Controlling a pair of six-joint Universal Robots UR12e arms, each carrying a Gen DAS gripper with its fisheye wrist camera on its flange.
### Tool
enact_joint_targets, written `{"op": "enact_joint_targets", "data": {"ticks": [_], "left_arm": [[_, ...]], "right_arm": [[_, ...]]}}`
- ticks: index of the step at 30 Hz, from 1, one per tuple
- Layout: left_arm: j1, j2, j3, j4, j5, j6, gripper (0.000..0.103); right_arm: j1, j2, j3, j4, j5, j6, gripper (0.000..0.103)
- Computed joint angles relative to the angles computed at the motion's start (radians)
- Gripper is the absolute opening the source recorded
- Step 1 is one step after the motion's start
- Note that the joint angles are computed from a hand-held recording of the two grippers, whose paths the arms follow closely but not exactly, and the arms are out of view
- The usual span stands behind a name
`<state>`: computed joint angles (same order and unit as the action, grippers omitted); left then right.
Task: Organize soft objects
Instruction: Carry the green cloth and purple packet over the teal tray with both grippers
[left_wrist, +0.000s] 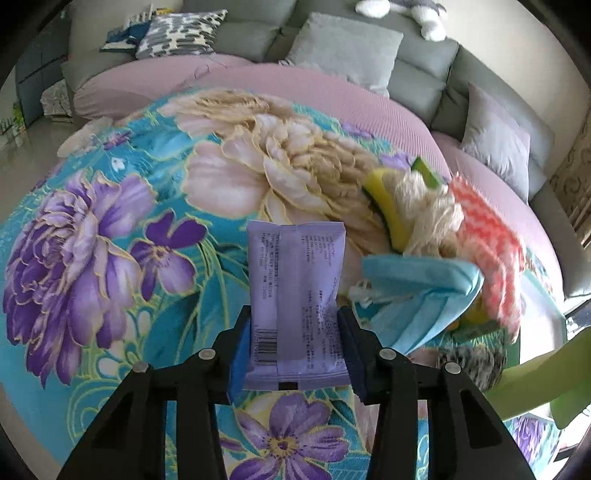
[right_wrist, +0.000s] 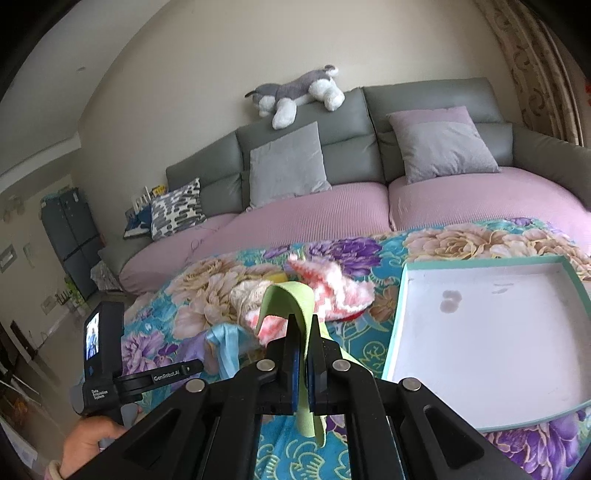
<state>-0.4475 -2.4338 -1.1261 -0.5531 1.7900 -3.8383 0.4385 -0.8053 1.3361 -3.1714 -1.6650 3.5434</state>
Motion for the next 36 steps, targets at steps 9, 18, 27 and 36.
{"op": "enact_joint_targets", "data": {"ticks": [9,18,27,36], "left_arm": [[-0.018,0.013,-0.008,0.093,0.091,0.032,0.045],[-0.047,-0.014,0.089,0.099,0.069,0.161,0.045],[-0.089,-0.107,0.294,0.080,-0.024,0.349,0.045],[-0.127,-0.262,0.573,-0.030,-0.104,0.471,0.045]], "right_arm": [[-0.005,-0.018,0.013,-0.049,-0.044,0.003,0.003],[-0.028,-0.045,0.045,-0.079,-0.138,0.056,0.003],[-0.061,-0.072,0.087,-0.111,-0.266,0.111,0.003],[-0.090,-0.076,0.109,-0.131,-0.365,0.169,0.003]]}}
